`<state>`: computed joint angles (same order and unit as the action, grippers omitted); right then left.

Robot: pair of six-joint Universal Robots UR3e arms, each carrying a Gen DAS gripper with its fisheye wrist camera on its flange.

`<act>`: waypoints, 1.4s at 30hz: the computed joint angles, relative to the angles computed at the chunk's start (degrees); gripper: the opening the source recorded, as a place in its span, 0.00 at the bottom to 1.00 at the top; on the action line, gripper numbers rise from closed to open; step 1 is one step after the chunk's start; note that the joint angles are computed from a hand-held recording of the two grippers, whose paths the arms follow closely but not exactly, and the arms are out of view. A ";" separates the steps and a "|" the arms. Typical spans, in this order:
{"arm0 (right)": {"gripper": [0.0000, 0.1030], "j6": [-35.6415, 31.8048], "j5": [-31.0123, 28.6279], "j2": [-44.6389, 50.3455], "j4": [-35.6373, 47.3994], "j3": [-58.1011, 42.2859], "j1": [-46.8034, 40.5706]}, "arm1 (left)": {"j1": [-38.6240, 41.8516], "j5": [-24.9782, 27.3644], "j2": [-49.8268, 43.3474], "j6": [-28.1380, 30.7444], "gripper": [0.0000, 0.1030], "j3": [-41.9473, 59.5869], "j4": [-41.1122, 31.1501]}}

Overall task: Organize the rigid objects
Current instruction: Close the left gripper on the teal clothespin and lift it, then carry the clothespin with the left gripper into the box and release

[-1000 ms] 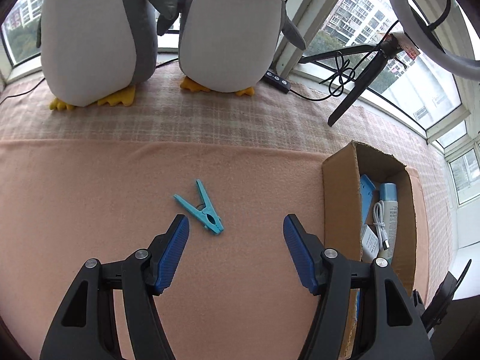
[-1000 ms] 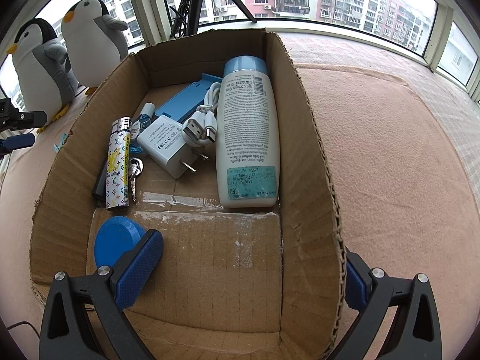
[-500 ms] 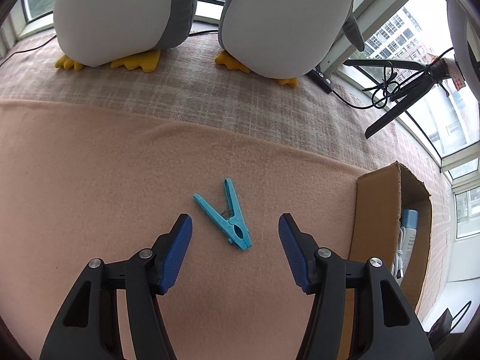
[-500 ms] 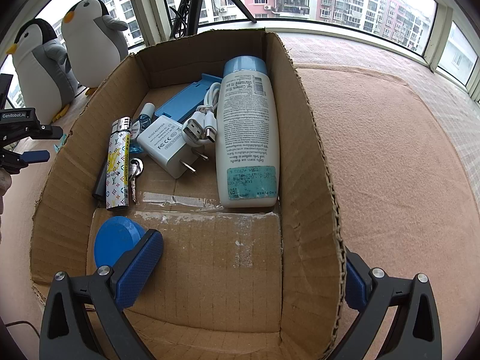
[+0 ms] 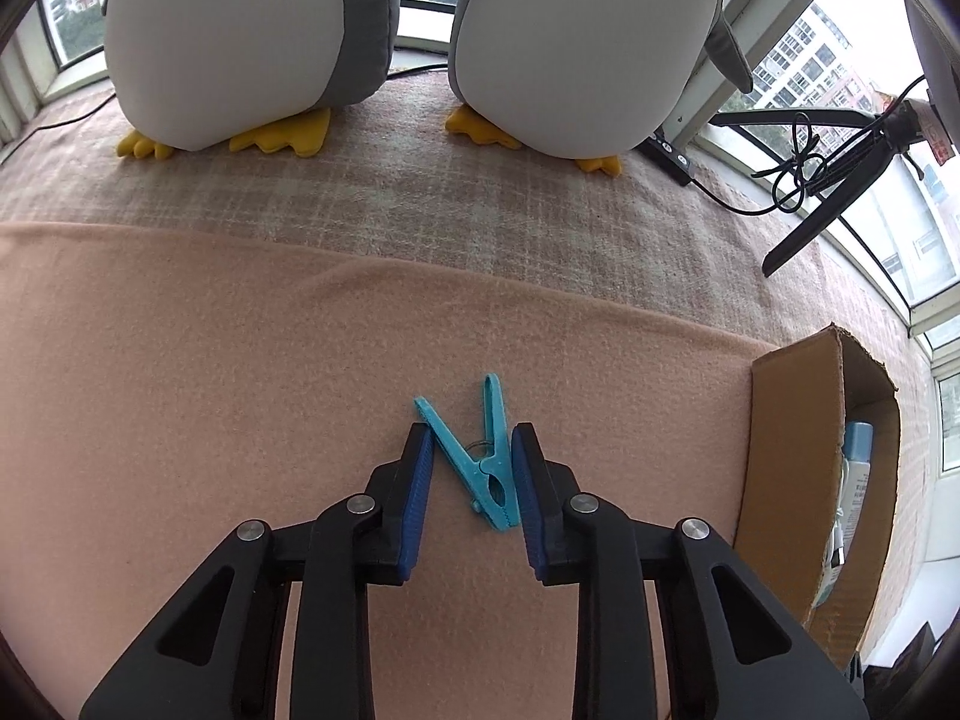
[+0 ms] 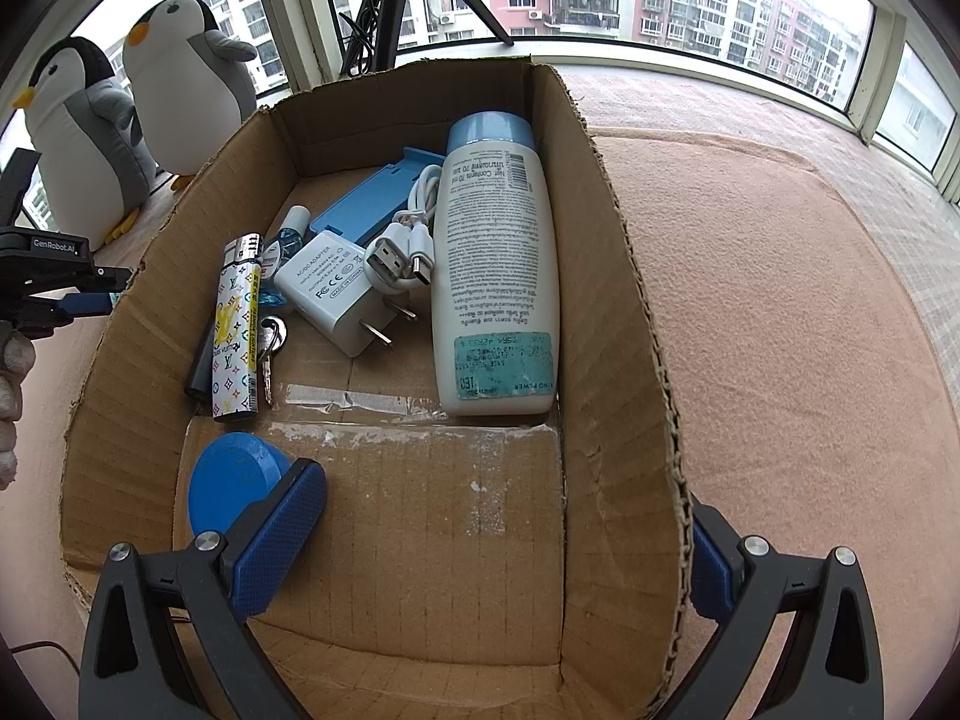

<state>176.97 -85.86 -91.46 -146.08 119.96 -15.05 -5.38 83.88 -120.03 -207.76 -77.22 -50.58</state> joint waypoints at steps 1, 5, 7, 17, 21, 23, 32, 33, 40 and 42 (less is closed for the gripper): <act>1.00 0.01 0.01 -0.02 -0.03 0.04 0.00 | 0.02 0.03 0.15 0.26 0.21 -0.33 0.31; 1.00 -0.05 0.03 -0.03 -0.01 0.04 -0.04 | -0.11 0.24 1.05 1.31 0.21 -1.89 1.46; 1.00 -0.04 0.03 -0.10 -0.03 0.13 -0.03 | -0.16 -0.02 1.45 1.76 0.21 -2.29 1.85; 1.00 -0.33 0.17 -0.20 0.00 0.20 -0.25 | -3.79 -0.78 6.78 4.98 0.21 -1.88 1.78; 1.00 -0.32 0.19 -0.27 -0.04 0.31 -0.25 | -7.56 -1.03 5.85 6.34 0.21 2.38 0.98; 1.00 -0.30 0.17 -0.26 -0.03 0.28 -0.24 | -9.52 -0.77 4.77 6.96 0.21 5.24 0.07; 1.00 -0.39 0.20 -0.25 0.00 0.25 -0.29 | -17.85 2.86 -3.35 9.82 0.21 20.68 -4.83; 1.00 -0.39 0.20 -0.25 0.00 0.25 -0.29 | -18.44 2.98 -4.27 9.95 0.21 22.29 -5.40; 1.00 -0.49 0.25 -0.35 0.00 0.35 -0.37 | -20.96 3.65 -8.28 10.60 0.21 29.61 -8.42; 1.00 -0.54 0.28 -0.41 -0.04 0.44 -0.40 | -21.08 2.71 -8.33 11.22 0.21 29.78 -8.25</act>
<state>176.43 -85.58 -91.87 -146.11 120.40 -15.45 -26.46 86.59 -128.36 -196.53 -47.43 -58.83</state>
